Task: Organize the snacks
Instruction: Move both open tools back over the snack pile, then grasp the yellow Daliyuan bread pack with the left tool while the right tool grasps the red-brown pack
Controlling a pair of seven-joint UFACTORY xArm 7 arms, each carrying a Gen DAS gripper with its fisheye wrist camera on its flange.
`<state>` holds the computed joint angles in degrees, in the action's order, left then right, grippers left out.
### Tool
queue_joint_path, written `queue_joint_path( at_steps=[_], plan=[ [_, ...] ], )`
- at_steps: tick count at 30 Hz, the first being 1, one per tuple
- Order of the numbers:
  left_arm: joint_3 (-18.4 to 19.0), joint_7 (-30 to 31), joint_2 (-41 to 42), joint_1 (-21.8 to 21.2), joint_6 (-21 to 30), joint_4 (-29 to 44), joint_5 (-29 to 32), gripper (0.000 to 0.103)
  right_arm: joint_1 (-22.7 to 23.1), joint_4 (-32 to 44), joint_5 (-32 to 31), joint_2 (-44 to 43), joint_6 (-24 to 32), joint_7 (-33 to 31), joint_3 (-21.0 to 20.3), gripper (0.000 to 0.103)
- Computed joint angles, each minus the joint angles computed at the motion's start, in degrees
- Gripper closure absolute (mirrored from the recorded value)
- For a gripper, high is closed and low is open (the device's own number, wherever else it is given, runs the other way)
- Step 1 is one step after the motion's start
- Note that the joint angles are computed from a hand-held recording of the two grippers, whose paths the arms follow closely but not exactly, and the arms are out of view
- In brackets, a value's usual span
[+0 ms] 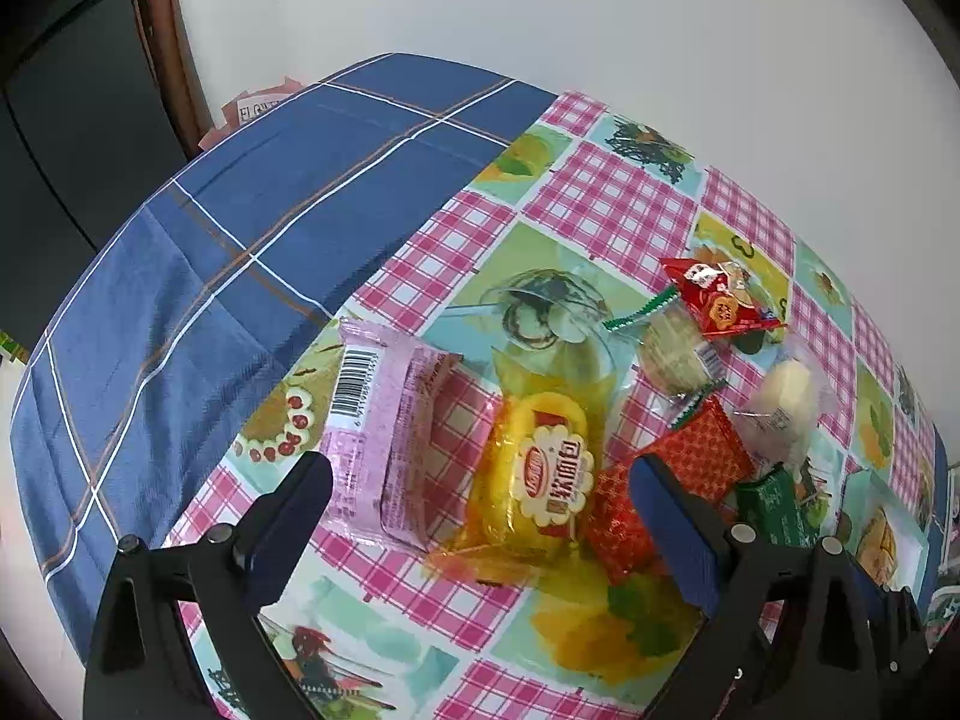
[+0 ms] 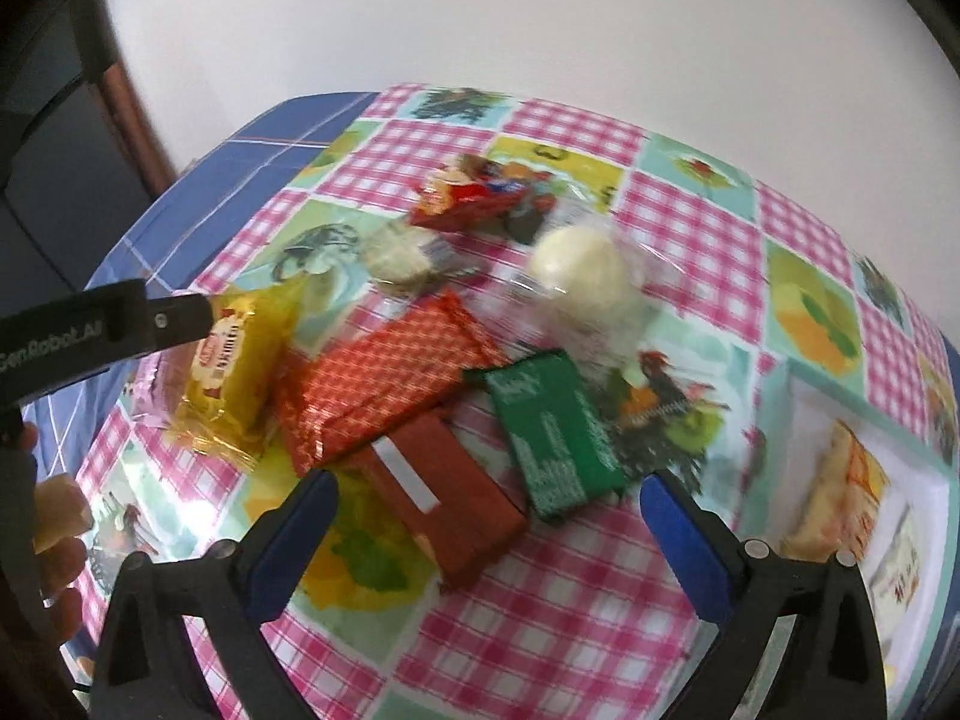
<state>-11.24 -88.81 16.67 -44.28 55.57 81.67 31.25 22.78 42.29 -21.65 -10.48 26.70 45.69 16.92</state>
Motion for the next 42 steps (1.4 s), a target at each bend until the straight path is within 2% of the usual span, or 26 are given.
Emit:
queue_joint_path(
  at_steps=[3, 7, 15, 18, 20, 24, 26, 31, 34, 35, 37, 42],
  plan=[
    [0.13, -0.22, -0.04, 0.39, -1.09, -0.72, -0.31, 0.004, 0.39, 1.66, -1.05, 1.98, -0.10, -1.00, 0.23, 0.010],
    [0.04, 1.05, 0.53, 0.91, -2.29, -0.85, -1.47, 0.004, 1.90, 2.70, 2.39, 4.66, -2.90, -5.72, -1.10, 0.018],
    [0.31, 4.69, 2.74, 0.98, -4.03, 0.43, -3.22, 0.004, 2.67, 3.33, 1.54, 6.50, -1.45, -5.01, -1.87, 0.024],
    [0.53, 5.64, 3.52, 0.93, -4.88, 0.98, -4.67, 0.004, 3.31, 2.75, 5.44, 5.88, -1.73, -8.05, -2.32, 0.028],
    [0.63, 6.47, 3.91, 0.92, -6.12, 1.04, -5.31, 0.004, 3.94, 2.35, 10.66, 5.81, -2.14, -11.83, -2.77, 0.031],
    [1.18, 7.77, 5.55, 0.17, -5.72, 2.81, -5.78, 0.005, 4.02, 1.88, 14.50, 5.55, -1.92, -13.65, -2.86, 0.042],
    [1.41, 8.25, 6.19, 0.16, -6.00, 3.13, -6.45, 0.008, 3.77, 1.84, 14.15, 5.75, -1.65, -13.09, -2.67, 0.046],
    [1.77, 9.76, 7.35, 0.67, -6.44, 3.25, -8.82, 0.035, 3.68, 1.96, 12.15, 6.30, -0.75, -12.15, -2.24, 0.052],
    [1.99, 9.48, 7.40, 0.84, -7.93, 2.40, -9.82, 0.046, 3.69, 2.32, 10.50, 6.66, -0.16, -10.70, -2.06, 0.056],
    [2.11, 9.39, 7.48, 0.74, -8.11, 2.37, -9.80, 0.047, 3.69, 2.31, 10.40, 6.80, -0.23, -10.35, -2.12, 0.057],
    [2.40, 8.71, 7.39, 0.18, -7.57, 2.33, -9.29, 0.058, 3.77, 2.18, 10.36, 6.90, -0.42, -9.86, -2.19, 0.059],
    [2.30, 7.48, 6.07, 0.31, -9.20, 0.62, -9.33, 0.061, 4.14, 1.66, 11.69, 6.36, -0.72, -9.08, -2.33, 0.061]
  ],
)
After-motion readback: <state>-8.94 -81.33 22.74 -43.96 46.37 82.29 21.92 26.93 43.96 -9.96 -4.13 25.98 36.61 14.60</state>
